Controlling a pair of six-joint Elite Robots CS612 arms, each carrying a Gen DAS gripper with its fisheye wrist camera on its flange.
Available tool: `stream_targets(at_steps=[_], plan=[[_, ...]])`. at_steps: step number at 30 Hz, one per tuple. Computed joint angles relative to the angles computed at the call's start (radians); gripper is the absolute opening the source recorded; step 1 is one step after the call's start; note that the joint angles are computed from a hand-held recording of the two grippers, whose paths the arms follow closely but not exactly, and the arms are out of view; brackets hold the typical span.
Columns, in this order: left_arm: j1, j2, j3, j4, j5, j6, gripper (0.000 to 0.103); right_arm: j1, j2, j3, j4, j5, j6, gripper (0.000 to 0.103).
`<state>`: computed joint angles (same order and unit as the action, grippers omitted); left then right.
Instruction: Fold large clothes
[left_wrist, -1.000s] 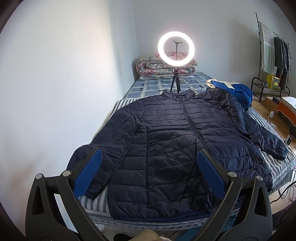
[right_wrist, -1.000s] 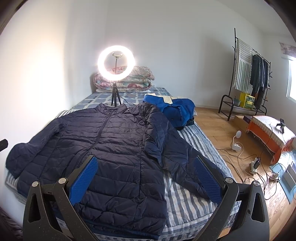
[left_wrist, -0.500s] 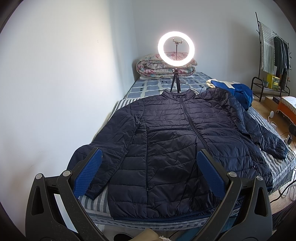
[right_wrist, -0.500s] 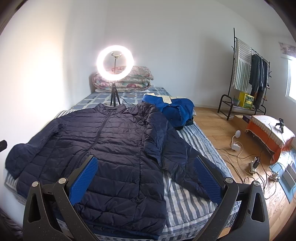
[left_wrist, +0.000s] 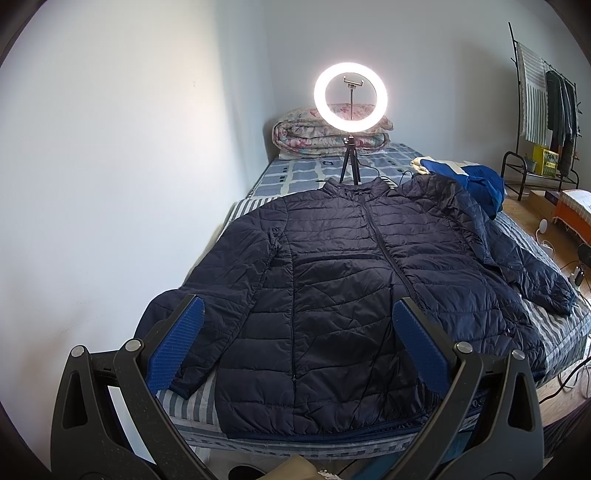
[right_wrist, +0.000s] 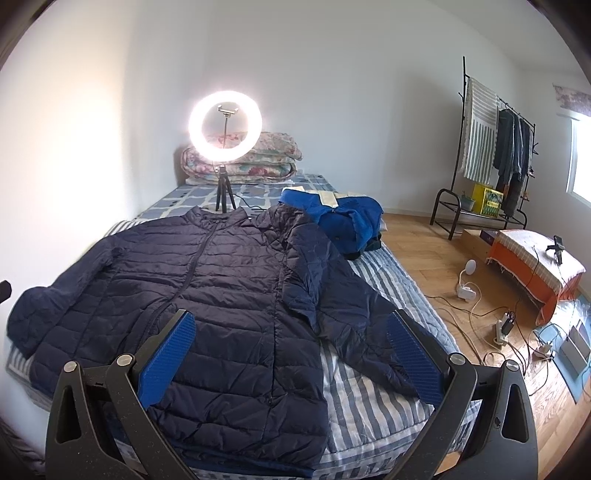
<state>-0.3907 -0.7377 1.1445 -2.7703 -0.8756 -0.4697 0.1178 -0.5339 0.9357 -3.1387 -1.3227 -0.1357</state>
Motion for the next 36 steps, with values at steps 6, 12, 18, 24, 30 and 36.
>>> stream_targets(at_steps=[6,12,18,24,30,36], plan=[[0.000,0.001,-0.002,0.000,0.001,0.001,0.103,0.000,-0.001,0.001,-0.001,0.000,-0.001,0.103],[-0.001,0.002,-0.007,0.006,0.002,-0.002,0.103,0.000,-0.001,0.002,-0.003,0.000,-0.001,0.103],[-0.001,0.003,-0.007,0.005,0.001,0.002,0.103,0.001,-0.001,0.002,-0.003,0.002,-0.002,0.103],[-0.002,0.003,-0.006,0.002,0.003,0.002,0.103,0.002,-0.001,0.002,-0.003,-0.001,-0.002,0.103],[-0.002,0.003,-0.005,0.003,0.005,0.002,0.103,0.001,-0.002,0.002,-0.002,0.003,-0.003,0.103],[0.000,-0.004,0.008,-0.003,0.015,0.001,0.103,0.009,0.002,-0.011,0.009,0.008,-0.010,0.103]])
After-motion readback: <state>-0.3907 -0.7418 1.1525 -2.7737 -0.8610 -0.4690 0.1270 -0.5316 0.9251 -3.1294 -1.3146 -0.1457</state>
